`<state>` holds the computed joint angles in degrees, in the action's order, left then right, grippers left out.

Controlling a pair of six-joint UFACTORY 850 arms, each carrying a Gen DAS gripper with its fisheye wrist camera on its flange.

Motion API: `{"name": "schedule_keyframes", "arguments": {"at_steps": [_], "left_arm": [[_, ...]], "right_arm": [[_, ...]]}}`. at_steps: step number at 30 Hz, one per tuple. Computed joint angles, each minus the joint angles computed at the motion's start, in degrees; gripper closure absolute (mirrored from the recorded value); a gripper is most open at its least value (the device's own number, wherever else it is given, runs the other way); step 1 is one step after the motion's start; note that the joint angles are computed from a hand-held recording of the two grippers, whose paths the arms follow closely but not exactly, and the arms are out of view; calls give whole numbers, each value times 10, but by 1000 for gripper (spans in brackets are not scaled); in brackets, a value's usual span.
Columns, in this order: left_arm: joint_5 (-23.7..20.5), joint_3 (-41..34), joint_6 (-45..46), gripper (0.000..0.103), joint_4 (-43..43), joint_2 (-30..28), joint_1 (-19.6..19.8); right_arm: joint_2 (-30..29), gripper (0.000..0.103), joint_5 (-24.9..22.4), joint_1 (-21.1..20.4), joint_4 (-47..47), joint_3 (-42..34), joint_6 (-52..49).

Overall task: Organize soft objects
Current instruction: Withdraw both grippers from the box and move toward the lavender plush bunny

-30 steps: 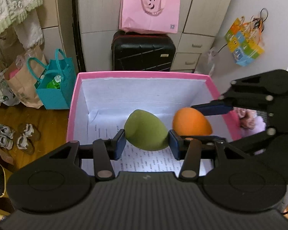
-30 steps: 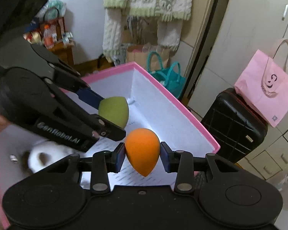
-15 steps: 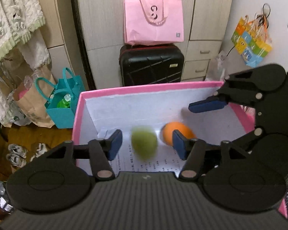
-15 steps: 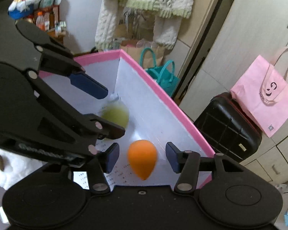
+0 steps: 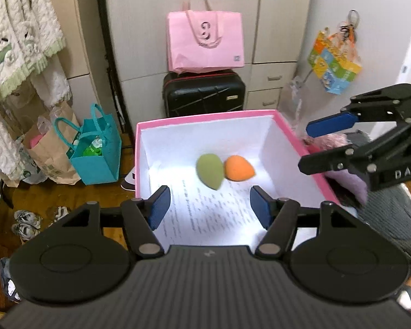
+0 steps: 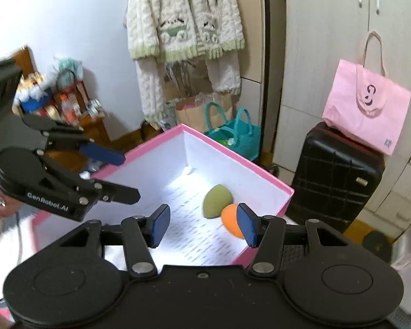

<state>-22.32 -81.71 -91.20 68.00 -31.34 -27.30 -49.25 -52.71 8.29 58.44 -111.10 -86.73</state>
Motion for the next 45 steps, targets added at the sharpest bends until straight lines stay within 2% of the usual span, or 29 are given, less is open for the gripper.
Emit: {"name": "schedule_keyframes", "arguments": {"at_steps": [7, 14, 17, 21, 28, 38, 42, 45], "left_arm": [[7, 35, 21, 31, -20, 49, -36], [-17, 52, -11, 21, 17, 76, -77], [-34, 57, -33, 21, 21, 83, -92], [-37, 60, -25, 21, -12, 91, -105], [-55, 64, -30, 19, -11, 94, -134], [-16, 44, 20, 19, -42, 64, -160], [10, 27, 49, 19, -66, 43, -160], [21, 13, 31, 19, -57, 26, -160]], "right_arm": [[76, 44, -3, -24, 39, 102, -64], [142, 41, -16, -51, 71, 183, -125], [161, 40, -22, -61, 80, 207, -142], [189, 40, -32, -79, 98, 244, -173], [232, 38, -45, -116, 130, 309, -237], [257, 36, -49, -152, 146, 373, -295], [250, 36, -50, -164, 149, 382, -301], [239, 36, -52, -172, 153, 382, -299]]}}
